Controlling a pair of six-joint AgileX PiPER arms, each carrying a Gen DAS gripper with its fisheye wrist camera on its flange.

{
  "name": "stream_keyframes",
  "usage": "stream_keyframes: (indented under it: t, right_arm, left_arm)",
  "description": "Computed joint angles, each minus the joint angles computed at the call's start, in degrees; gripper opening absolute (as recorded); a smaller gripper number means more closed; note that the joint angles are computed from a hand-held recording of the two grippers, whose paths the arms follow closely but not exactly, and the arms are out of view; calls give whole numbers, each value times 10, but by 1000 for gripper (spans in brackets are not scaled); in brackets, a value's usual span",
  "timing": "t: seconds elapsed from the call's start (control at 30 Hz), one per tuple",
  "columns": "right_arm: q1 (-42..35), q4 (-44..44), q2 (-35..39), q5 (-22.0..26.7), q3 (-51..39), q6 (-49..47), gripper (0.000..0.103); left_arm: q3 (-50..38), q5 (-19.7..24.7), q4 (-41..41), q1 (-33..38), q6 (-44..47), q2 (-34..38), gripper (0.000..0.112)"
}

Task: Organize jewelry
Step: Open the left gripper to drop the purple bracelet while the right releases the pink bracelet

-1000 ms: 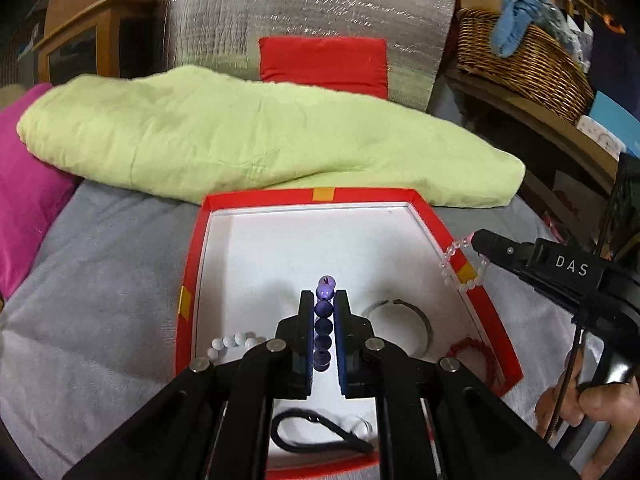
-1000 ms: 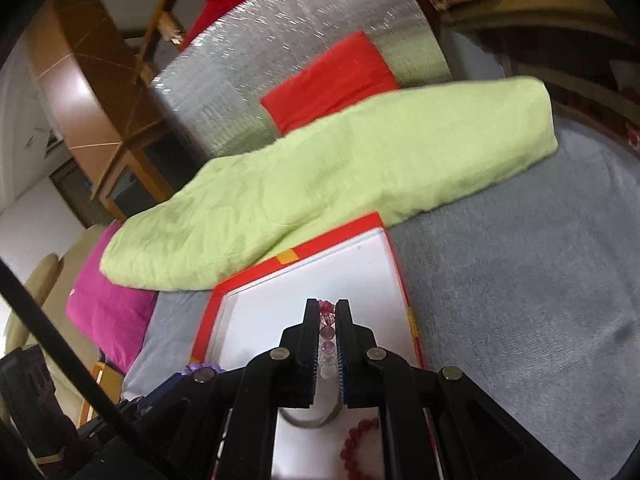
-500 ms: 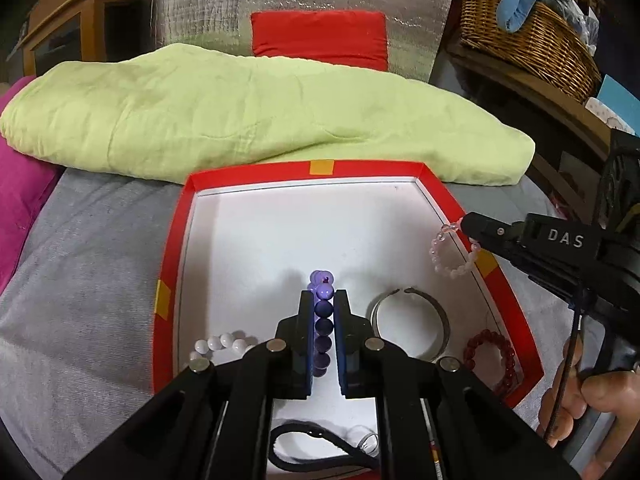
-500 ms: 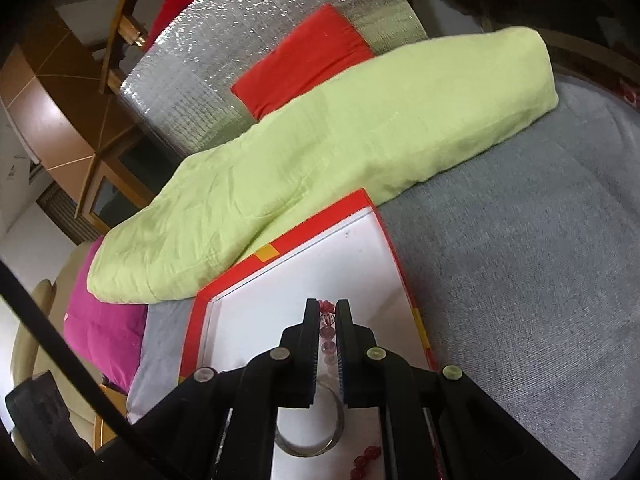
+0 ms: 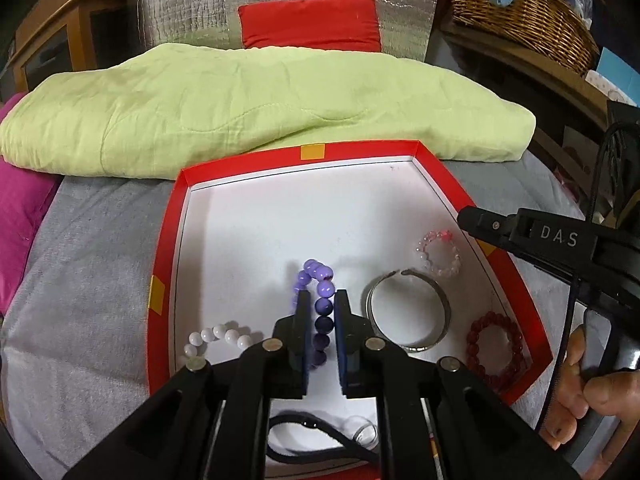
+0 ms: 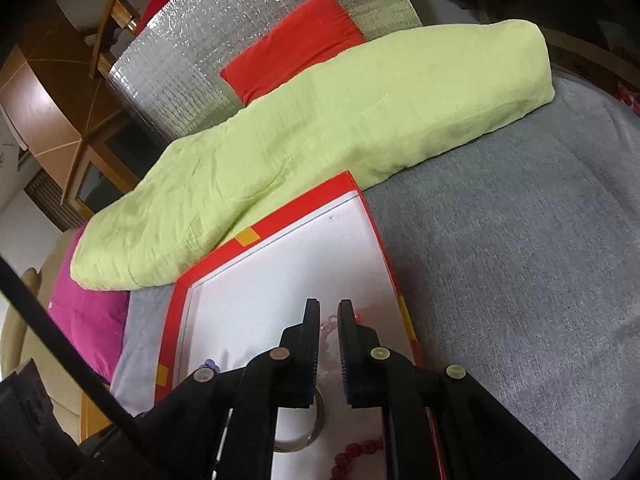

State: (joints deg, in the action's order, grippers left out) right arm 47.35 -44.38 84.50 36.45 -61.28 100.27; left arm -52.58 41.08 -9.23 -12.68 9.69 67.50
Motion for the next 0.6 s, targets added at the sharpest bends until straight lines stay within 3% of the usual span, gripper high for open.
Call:
stream_keyframes:
  t: [0.07,0.1,0.13,0.17,0.23,0.47,0.53,0.6]
  right_arm:
    - [11,-1,1,23,-7,-6,12]
    - [15,2,0,33,-10,-11,12]
    - [17,6,-1,38,-10,-13,12]
    - [19,11,-5,41,-8,-15,15]
    - [21,18,-16,46,-2,-12,29]
    - [69,-18,-63,98,14,24,32]
    - [88,-26,-73,120,12,29,37]
    - [114,-39,-82,152,10,42,44]
  left_arm:
    - [0,5,18,-5,-14,-5,35]
    - [2,4,31,-8,-25,-11,50]
    - [7,1,42,-10,-33,-19,56]
    - [9,0,46,-9,-34,-25,57]
    - [8,9,40,-1,-23,-34,60]
    - [10,44,8,35,2,-80,68]
    - [15,46,16,35,-16,-100,76]
    - [20,49,38,30,-47,-115,76]
